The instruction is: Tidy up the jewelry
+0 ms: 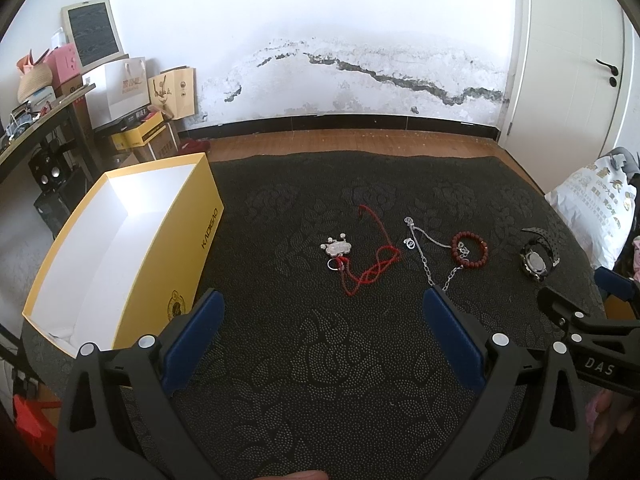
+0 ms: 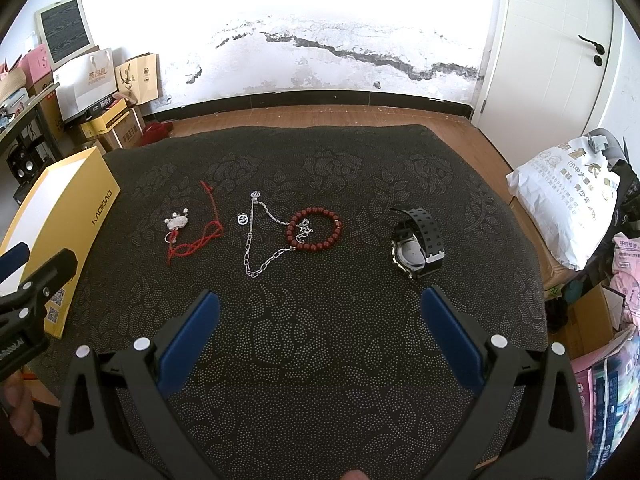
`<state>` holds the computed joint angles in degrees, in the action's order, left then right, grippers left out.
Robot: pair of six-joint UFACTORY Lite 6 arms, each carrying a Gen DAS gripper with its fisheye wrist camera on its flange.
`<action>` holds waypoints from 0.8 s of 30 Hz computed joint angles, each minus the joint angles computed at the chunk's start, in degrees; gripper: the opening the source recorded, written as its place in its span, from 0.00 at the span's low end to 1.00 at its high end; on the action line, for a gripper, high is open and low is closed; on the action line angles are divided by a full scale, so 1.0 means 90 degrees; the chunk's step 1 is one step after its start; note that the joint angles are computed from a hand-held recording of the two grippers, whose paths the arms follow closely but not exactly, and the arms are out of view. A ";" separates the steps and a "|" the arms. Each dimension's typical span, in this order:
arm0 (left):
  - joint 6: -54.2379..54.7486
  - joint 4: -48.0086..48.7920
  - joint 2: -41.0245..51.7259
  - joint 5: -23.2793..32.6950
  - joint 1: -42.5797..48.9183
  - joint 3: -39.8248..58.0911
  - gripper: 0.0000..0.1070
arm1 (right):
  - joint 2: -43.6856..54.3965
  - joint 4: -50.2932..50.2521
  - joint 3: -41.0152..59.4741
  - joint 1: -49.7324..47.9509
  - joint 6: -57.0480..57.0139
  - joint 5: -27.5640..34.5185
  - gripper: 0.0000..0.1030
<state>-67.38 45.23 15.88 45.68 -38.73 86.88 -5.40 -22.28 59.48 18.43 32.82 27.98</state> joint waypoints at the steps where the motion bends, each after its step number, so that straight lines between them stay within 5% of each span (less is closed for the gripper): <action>1: 0.0012 -0.0003 0.0014 -0.0007 0.0013 0.0007 0.91 | -0.0011 -0.0003 0.0005 0.0006 0.0010 0.0020 0.95; 13: 0.0951 -0.0922 0.0505 -0.0230 0.0581 0.0355 0.91 | 0.0058 0.0076 0.0006 -0.0115 -0.0080 -0.0065 0.95; 19: 0.1318 -0.1469 0.0751 -0.0856 0.1029 0.0319 0.91 | 0.0083 0.0291 0.0062 -0.0227 -0.0314 -0.0109 0.95; 24: 0.1624 -0.1647 0.1833 -0.0802 0.1154 0.1420 0.91 | 0.0158 0.0619 0.0138 -0.0413 -0.0684 -0.0172 0.95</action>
